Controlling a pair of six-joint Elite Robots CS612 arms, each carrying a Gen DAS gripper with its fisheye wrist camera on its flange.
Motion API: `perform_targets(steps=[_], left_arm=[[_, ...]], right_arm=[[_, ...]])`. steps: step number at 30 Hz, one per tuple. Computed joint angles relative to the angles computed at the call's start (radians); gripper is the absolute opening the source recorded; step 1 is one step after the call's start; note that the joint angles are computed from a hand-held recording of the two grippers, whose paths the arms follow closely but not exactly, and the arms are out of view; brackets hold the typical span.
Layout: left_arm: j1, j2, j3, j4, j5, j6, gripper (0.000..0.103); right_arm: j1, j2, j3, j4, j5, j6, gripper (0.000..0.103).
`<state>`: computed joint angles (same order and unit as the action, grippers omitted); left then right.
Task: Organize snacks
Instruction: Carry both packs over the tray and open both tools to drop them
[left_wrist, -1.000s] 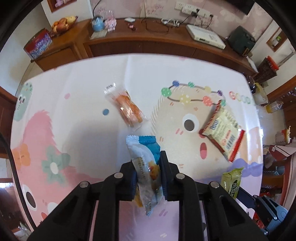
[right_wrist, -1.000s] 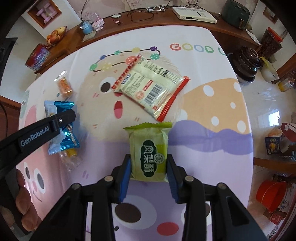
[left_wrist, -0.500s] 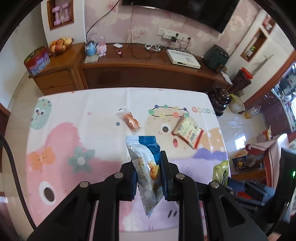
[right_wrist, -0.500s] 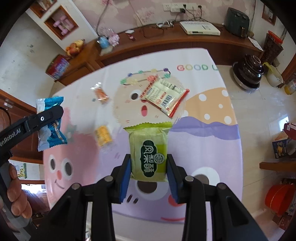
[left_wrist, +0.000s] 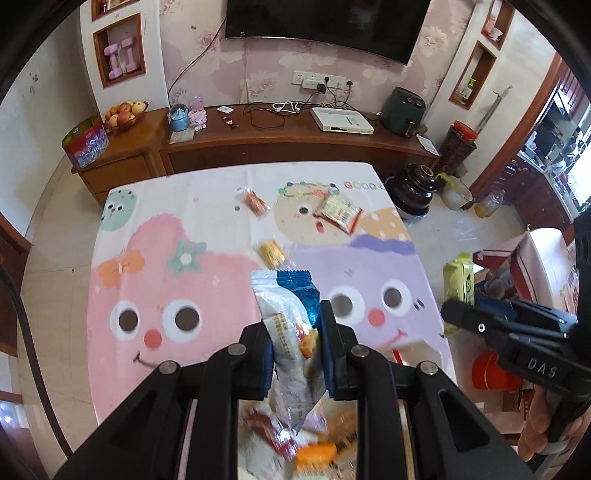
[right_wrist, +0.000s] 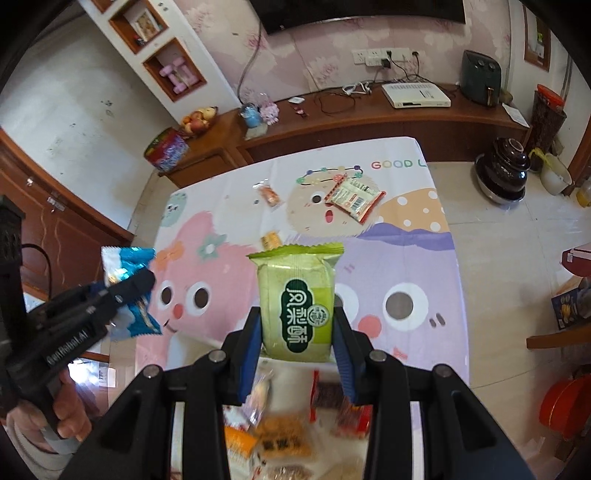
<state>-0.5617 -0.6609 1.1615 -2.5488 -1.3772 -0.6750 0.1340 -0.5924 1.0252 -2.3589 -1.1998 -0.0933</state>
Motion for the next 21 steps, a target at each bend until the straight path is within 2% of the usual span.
perform_targets(steps=[6,10,14,21], left_arm=[[-0.038,-0.061,0.115,-0.051,0.039,-0.039,0.019],[-0.062,-0.092,0.179,-0.068,0.063,-0.067,0.019],[-0.081,-0.114,0.227,-0.06,0.096,-0.089,0.019],[-0.103,-0.13,0.282,-0.018,0.114,-0.128,0.019]], right_arm=[[-0.006,-0.089,0.151,-0.09,0.018,-0.003,0.037],[-0.01,-0.129,0.222,-0.123,0.029,-0.012,0.037],[-0.013,-0.158,0.277,-0.13,0.044,-0.024,0.037],[-0.008,-0.191,0.348,-0.147,0.014,-0.06,0.037]])
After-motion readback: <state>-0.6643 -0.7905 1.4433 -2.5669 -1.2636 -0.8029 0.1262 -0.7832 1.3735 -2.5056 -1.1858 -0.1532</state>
